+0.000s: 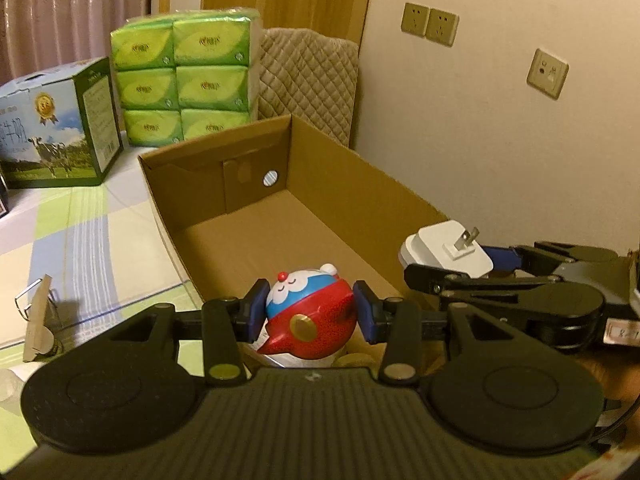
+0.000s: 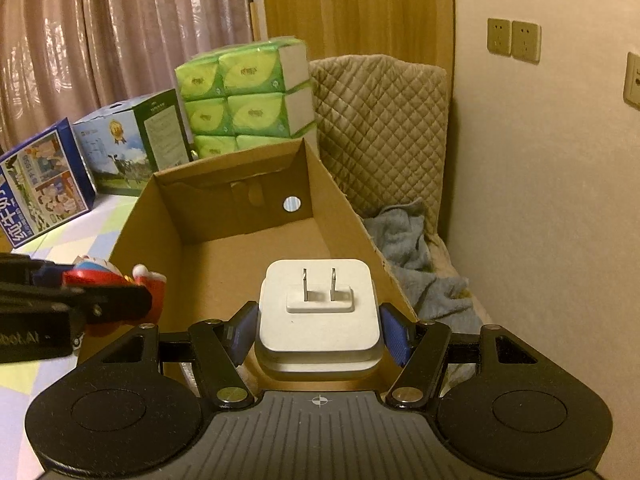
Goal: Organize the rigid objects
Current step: 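Carry the Doraemon toy with the left tool while the right tool carries the white plug into the box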
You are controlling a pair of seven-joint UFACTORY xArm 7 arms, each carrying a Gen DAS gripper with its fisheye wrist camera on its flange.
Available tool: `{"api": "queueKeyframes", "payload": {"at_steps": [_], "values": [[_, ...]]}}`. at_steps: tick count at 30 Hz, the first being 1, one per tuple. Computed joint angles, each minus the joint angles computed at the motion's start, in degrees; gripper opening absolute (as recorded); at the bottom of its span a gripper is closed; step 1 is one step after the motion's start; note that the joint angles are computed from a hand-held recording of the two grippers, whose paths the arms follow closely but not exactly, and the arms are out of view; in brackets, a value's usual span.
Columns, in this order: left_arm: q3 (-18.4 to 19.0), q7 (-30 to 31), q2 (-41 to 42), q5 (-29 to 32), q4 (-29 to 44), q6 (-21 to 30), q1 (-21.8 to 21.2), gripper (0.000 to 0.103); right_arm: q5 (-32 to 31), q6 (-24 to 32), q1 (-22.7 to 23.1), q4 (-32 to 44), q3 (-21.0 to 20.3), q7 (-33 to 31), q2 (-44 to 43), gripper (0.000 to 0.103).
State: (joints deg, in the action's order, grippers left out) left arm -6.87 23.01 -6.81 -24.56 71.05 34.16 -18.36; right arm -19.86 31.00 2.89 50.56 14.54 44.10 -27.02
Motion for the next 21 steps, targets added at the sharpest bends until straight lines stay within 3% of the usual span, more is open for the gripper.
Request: {"api": "queueKeyframes", "payload": {"at_steps": [8, 10, 21], "values": [[-0.16, -0.02, 0.82, 0.24, -0.12, 0.71, -0.14, 0.039, 0.99, -0.48, 0.32, -0.76, -0.75, -0.50, 0.15, 0.061], [-0.09, 0.16, 0.68, -0.18, -0.09, 0.43, -0.04, 0.048, 0.97, -0.44, 0.16, -0.68, -0.70, -0.41, 0.24, 0.061], [0.81, -2.45, -1.99, 1.55, -1.28, -0.97, 1.00, 0.049, 1.29, 0.22, 0.25, -0.76, -0.55, 0.00, -0.24, 0.061]]}}
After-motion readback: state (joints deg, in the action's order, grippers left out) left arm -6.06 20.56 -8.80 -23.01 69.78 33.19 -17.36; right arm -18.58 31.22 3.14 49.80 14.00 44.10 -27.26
